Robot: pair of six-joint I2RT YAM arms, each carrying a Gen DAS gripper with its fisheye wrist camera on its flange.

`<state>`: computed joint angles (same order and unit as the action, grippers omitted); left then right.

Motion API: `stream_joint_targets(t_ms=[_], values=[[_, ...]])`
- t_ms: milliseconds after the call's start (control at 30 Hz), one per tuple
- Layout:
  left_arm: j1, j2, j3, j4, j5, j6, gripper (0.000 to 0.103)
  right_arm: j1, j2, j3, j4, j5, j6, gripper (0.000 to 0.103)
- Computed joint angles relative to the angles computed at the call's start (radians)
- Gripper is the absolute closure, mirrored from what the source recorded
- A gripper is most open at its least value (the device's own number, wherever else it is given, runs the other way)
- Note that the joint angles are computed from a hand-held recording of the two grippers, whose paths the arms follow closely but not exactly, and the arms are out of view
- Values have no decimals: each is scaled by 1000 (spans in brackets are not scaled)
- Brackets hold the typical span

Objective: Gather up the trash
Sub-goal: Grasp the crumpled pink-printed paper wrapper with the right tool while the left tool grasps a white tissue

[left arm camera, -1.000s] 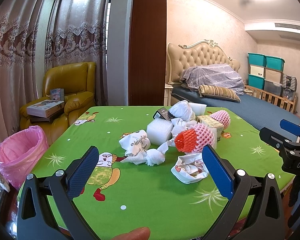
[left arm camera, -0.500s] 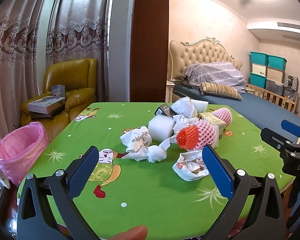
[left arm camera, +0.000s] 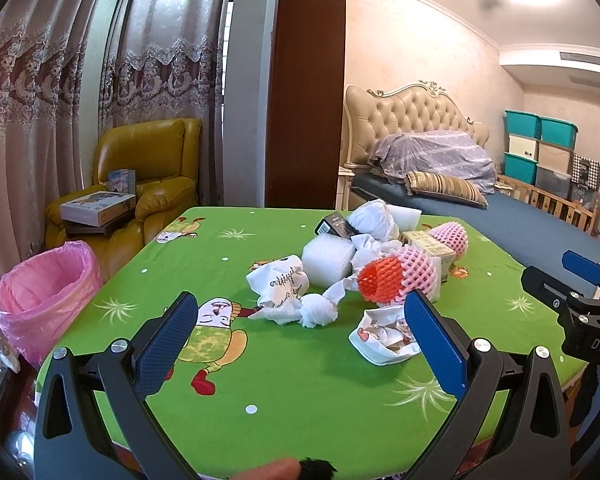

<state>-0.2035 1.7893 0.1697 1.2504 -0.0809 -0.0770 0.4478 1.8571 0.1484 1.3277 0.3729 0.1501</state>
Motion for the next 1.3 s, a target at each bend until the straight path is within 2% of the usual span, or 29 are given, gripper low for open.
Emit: stream_joint_targets(t_ms=[200, 300, 433, 533, 700, 800, 900, 1033, 1067, 1133, 1167, 1267, 1300], values=[[18, 10, 10, -26, 45, -2, 6, -4, 35, 19, -11, -7, 41, 4], [40, 23, 26, -60, 64, -18, 6, -10, 59, 73, -101, -35, 59, 4], [141, 48, 43, -63, 185, -71, 6, -3, 120, 172, -222, -71, 70, 4], [200, 52, 64, -89, 202, -93, 6, 9, 177, 260, -304, -106, 75, 4], [363, 95, 246, -336, 328, -127, 6, 60, 259, 416, -433, -90, 48, 7], [407, 148, 385, -506, 358, -51, 6, 74, 293, 512, -539, -78, 50, 8], [408, 180, 444, -532, 323, -2, 6, 71, 325, 601, -646, -83, 57, 8], [372, 214, 485, -574, 323, 121, 6, 66, 361, 691, -755, -84, 62, 10], [354, 222, 500, -596, 319, 143, 6, 63, 364, 700, -766, -91, 60, 12], [319, 232, 521, -642, 310, 192, 6, 53, 368, 705, -774, -115, 49, 33], [304, 236, 531, -657, 306, 203, 7, 49, 370, 708, -782, -126, 45, 33], [272, 248, 560, -695, 308, 217, 8, 31, 348, 638, -697, -144, 37, 34], [260, 251, 567, -702, 305, 220, 13, 23, 337, 604, -651, -147, 30, 34]])
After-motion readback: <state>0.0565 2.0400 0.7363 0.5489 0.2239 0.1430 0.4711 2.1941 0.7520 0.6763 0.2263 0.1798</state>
